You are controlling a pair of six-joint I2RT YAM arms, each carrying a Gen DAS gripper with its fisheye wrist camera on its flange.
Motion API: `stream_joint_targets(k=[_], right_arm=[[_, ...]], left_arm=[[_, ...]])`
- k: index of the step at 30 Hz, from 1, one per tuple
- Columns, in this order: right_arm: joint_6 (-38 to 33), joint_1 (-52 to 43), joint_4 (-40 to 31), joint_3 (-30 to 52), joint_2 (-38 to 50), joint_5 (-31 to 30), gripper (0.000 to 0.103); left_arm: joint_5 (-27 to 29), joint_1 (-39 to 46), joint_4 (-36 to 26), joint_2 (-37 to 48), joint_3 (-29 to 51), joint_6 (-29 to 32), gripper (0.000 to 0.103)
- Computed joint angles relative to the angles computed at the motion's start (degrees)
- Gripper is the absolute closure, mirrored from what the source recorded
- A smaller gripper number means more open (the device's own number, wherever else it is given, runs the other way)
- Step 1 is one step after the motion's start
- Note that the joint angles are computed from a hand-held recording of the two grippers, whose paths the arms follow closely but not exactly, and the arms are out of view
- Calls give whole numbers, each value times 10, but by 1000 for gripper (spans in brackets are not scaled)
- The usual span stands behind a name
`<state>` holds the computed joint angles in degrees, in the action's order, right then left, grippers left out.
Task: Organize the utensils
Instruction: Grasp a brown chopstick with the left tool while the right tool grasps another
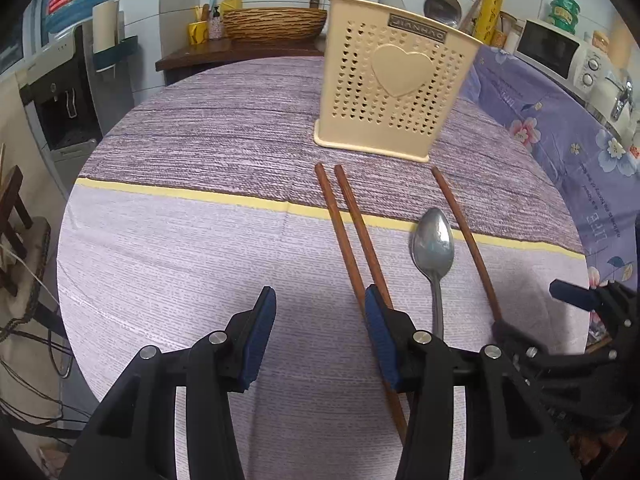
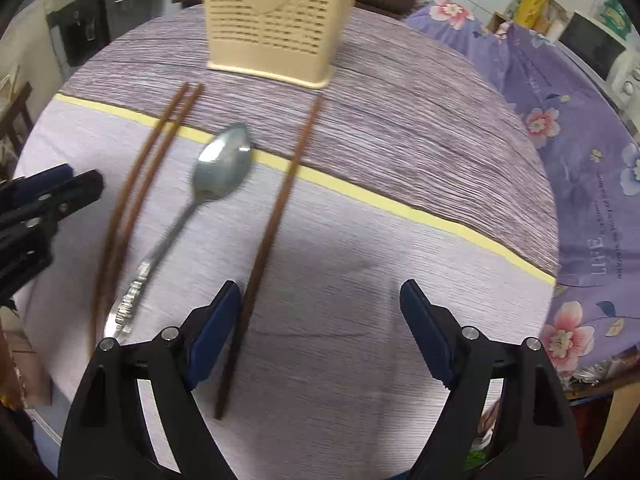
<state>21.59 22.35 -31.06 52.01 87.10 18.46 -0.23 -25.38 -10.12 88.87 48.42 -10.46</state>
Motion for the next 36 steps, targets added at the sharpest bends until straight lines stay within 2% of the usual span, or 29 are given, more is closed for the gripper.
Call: stream_joint_targets(k=[5,14,21,27,30,33,36], right_arm=[[7,-5,22,-22,-15,-6,22],[10,-2,38,-27,-13,1,22],[-1,-24,59,-43,-24,-16,22],[-14,-46,99,-57,-34,-52,22],[-27,-79,148,-66,-53,-116,22],[-32,-108,167,-34,-27,-164,24],[-44,-118,173,21,25,-171,30]], left_arm=[[-4,-18,-8,9,6,-1,57],[-39,-42,-17,28,17,-1,65],[-31,-17,-16,17,4,20,67],[-1,22,-31,21,16,37,67],[20,38,-35,27,35,32,67],[13,52,-42,55,76,18,65],[11,62,-47,89,117,2,65]])
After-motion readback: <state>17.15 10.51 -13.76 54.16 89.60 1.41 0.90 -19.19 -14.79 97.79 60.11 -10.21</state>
